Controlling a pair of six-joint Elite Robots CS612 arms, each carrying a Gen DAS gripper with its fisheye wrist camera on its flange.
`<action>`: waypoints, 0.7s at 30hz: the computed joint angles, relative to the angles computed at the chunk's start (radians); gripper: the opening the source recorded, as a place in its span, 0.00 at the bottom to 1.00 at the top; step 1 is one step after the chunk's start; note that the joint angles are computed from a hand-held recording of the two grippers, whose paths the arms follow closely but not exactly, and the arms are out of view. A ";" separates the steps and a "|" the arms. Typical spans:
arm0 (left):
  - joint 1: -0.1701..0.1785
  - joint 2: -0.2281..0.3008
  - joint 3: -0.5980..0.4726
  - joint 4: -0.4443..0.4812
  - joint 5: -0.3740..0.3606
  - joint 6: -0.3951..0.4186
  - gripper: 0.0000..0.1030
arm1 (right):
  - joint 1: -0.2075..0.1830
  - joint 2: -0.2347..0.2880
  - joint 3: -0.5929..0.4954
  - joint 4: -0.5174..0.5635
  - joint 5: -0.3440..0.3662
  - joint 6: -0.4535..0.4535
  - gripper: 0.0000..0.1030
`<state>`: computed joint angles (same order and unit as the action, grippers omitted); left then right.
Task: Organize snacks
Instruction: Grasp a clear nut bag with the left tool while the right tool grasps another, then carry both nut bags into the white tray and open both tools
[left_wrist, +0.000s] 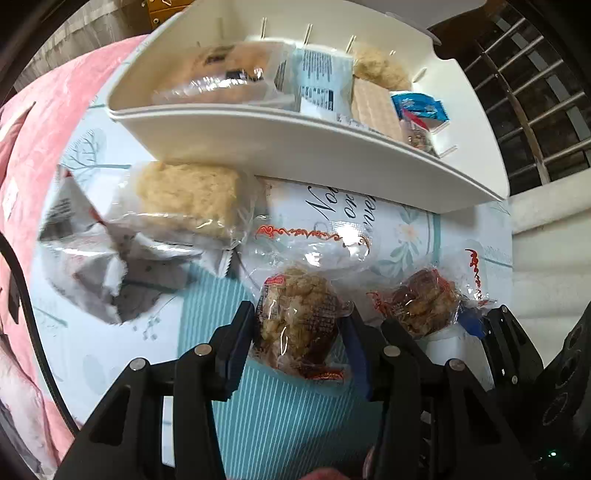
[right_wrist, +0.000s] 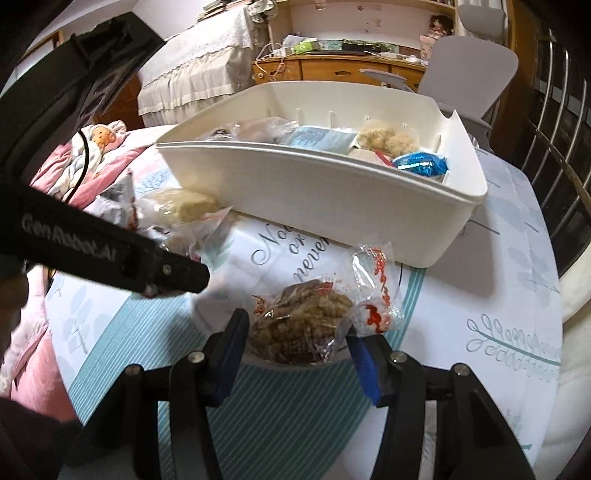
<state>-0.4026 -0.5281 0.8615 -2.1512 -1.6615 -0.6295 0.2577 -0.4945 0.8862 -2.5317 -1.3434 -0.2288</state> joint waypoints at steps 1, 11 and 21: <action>0.001 -0.012 0.015 -0.011 0.000 0.000 0.45 | 0.000 -0.006 0.006 -0.001 0.004 -0.011 0.52; 0.009 -0.068 0.046 -0.041 0.006 0.008 0.41 | -0.001 -0.026 -0.002 -0.011 0.044 -0.091 0.52; 0.017 -0.004 -0.137 -0.022 0.042 0.077 0.32 | -0.001 0.026 -0.137 -0.047 0.063 -0.070 0.52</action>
